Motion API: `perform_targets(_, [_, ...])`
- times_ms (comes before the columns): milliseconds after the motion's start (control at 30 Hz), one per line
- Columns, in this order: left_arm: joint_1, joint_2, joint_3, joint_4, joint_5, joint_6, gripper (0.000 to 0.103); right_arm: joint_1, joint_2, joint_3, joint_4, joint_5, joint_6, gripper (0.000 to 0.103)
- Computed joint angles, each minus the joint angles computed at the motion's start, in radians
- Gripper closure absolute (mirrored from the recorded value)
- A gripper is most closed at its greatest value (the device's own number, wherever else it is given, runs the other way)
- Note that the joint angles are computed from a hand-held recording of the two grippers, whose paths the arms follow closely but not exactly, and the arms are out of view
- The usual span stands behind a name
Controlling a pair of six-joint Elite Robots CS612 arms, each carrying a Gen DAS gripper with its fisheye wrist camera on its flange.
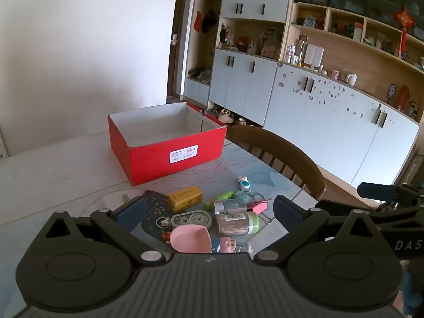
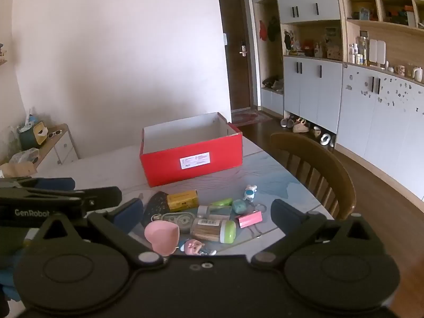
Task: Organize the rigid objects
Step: 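Move both tools toward the cluster of items on the table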
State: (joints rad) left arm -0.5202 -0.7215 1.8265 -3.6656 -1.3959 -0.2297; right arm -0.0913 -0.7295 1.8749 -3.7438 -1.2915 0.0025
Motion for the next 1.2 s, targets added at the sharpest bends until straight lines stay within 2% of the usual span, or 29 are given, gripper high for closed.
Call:
perform_targets(200, [-0.002, 0.002, -0.002, -0.007, 0.014, -0.001, 0.000, 0.005, 0.003, 0.000, 0.000, 0.001, -0.004, 0.001])
perform_targets(333, [-0.003, -0.005, -0.001, 0.013, 0.035, -0.006, 0.000, 0.004, 0.009, -0.012, 0.024, 0.022, -0.010, 0.001])
perform_targets(500, [0.010, -0.007, 0.015, -0.007, 0.042, -0.029, 0.000, 0.011, 0.003, -0.024, 0.050, 0.043, -0.017, 0.001])
perform_targets(767, [0.005, -0.012, 0.027, -0.025, 0.091, -0.049, 0.000, 0.011, 0.008, -0.039, 0.060, 0.077, -0.052, 0.001])
perform_targets(1200, [-0.002, -0.014, 0.016, 0.028, 0.156, -0.096, 0.000, 0.002, 0.031, -0.088, 0.106, 0.162, -0.100, 0.001])
